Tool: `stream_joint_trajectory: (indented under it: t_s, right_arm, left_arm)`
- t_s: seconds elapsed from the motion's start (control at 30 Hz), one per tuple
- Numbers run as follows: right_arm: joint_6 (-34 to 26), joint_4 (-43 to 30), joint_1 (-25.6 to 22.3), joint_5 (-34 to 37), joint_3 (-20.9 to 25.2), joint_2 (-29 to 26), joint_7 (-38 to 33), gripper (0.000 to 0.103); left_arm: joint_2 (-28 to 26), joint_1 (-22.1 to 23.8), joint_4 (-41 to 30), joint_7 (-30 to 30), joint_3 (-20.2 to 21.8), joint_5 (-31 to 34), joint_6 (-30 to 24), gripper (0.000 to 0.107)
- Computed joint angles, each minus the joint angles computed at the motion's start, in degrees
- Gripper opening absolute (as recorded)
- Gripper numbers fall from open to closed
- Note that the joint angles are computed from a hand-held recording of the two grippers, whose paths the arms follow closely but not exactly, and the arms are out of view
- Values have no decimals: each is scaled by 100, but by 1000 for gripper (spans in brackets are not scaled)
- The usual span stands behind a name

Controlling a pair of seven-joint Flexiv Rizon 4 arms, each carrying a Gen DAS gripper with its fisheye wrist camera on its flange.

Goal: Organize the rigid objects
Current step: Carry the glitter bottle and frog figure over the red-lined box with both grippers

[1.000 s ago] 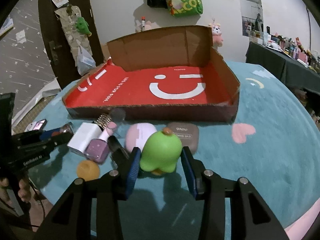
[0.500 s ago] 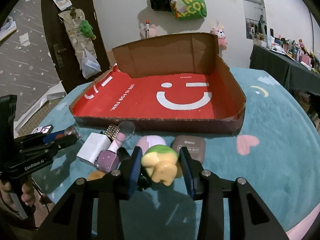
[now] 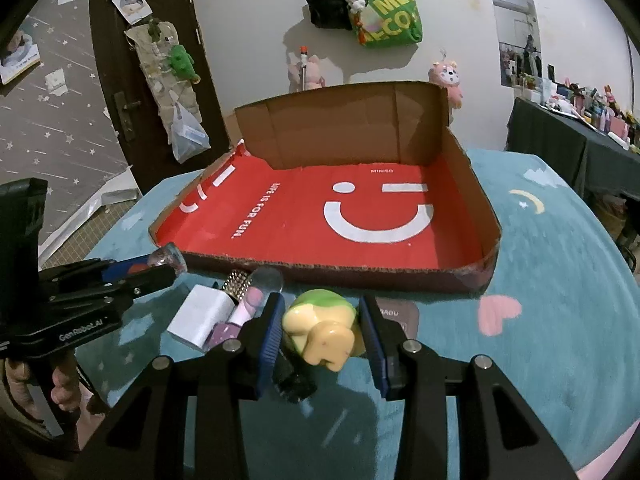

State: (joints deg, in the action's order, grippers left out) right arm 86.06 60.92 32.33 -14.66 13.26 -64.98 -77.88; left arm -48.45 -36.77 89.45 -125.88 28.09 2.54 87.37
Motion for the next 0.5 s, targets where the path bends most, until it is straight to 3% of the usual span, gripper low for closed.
stream_joint_trajectory:
  t_s: [0.33,0.5]
  right_arm:
    - [-354,-900,60,4,56,-368,-224,41]
    - [-836,-1672,97,148,197,-692,-487,41]
  left_arm:
    - [-71,435,-507,155,-319,81,-328,29]
    - [-178,663,-881,193,-503,167,-553,29]
